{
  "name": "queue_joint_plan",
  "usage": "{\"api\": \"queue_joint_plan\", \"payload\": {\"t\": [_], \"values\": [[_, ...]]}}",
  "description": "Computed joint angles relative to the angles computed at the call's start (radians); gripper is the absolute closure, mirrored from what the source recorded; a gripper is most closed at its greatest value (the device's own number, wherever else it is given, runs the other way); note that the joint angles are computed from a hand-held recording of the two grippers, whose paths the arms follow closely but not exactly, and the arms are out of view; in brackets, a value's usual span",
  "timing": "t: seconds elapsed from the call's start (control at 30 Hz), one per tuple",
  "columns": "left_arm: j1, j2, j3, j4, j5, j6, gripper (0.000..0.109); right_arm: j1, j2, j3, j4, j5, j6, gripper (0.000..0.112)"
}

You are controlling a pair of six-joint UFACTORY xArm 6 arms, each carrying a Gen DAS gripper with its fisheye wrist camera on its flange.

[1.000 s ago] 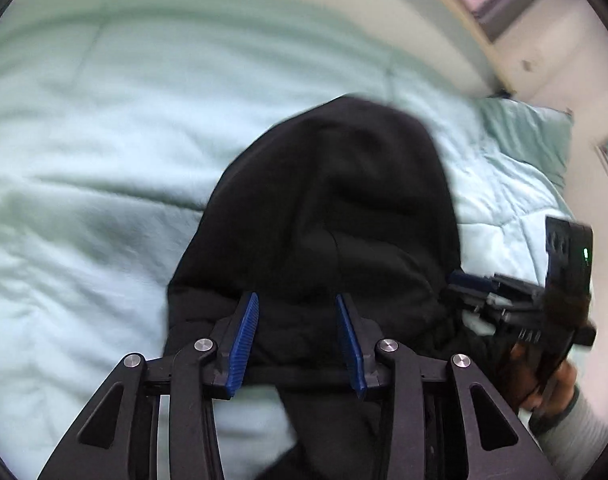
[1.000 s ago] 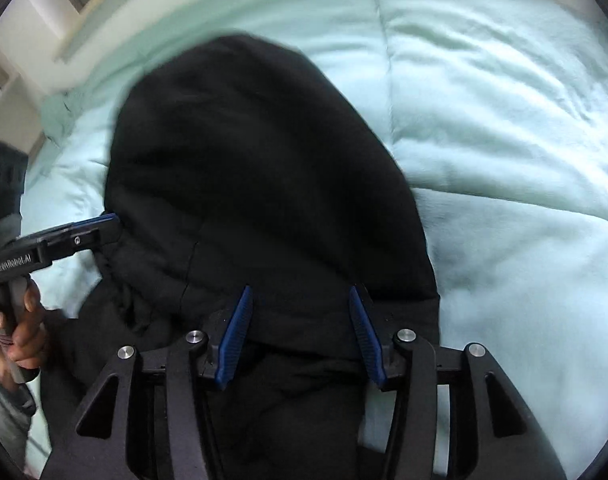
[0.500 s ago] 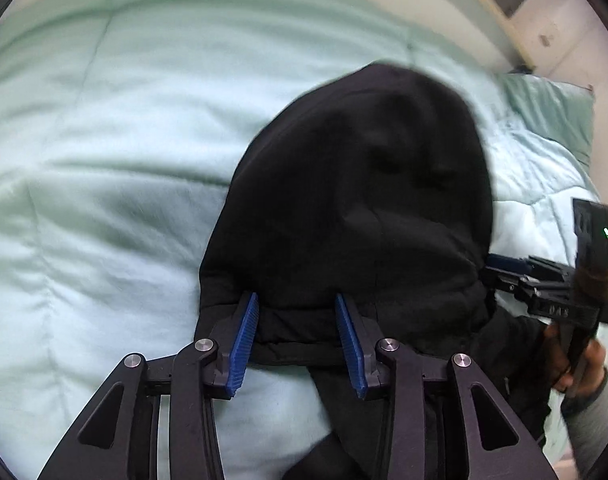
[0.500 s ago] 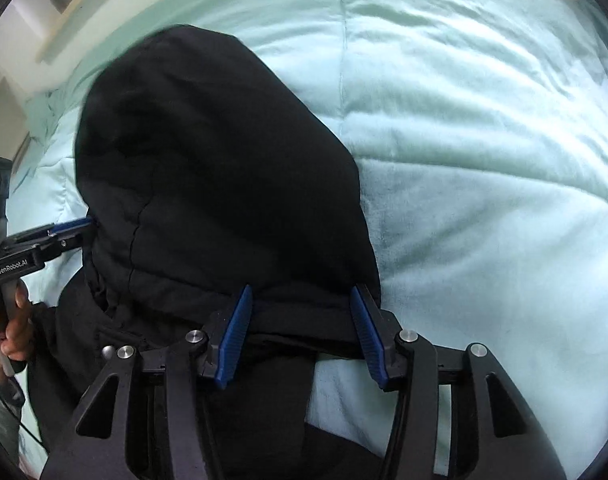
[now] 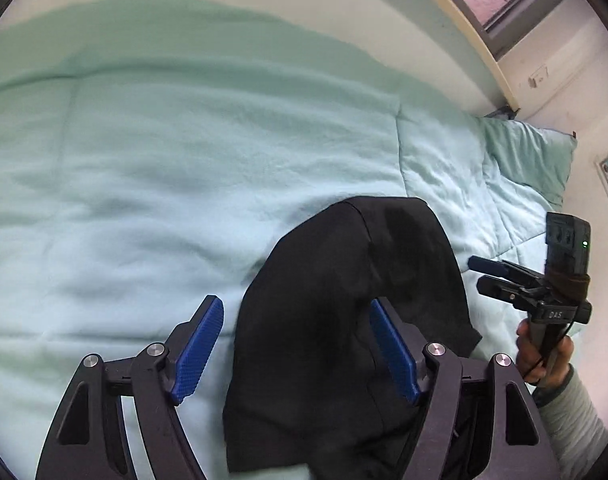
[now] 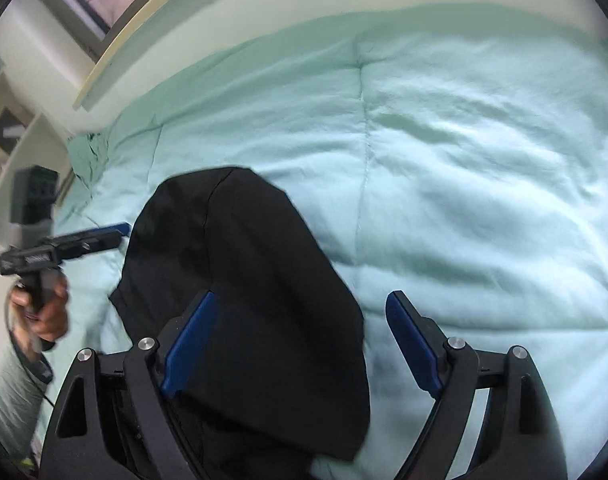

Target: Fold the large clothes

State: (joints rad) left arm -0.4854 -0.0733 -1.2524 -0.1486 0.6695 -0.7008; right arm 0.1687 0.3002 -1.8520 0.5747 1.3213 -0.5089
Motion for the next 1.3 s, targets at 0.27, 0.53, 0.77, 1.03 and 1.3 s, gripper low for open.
{"api": "queue_joint_plan", "payload": {"t": [0.27,0.53,0.77,1.03,1.3], "values": [[-0.014,0.122,-0.058,-0.149,-0.039,0.141,0.033,0.060,0.165,-0.128,0.010,0.065,0.028,0.026],[-0.139,0.027,-0.092,0.243,0.028,-0.017,0.092,0.120,-0.126,0.172,0.002,-0.073,-0.148,0.096],[-0.398,-0.108,-0.194,0.571,0.278,-0.234,0.093,0.111,-0.576,0.456,0.003,-0.107,-0.223,0.097],[-0.841,-0.069,-0.424,0.844,0.663,-0.513,0.093,0.097,-1.145,0.732,-0.102,-0.026,-0.204,0.097],[-1.090,0.104,-0.474,0.754,0.836,-0.865,0.088,-0.048,-1.604,1.034,-0.205,0.199,-0.153,0.097]]}}
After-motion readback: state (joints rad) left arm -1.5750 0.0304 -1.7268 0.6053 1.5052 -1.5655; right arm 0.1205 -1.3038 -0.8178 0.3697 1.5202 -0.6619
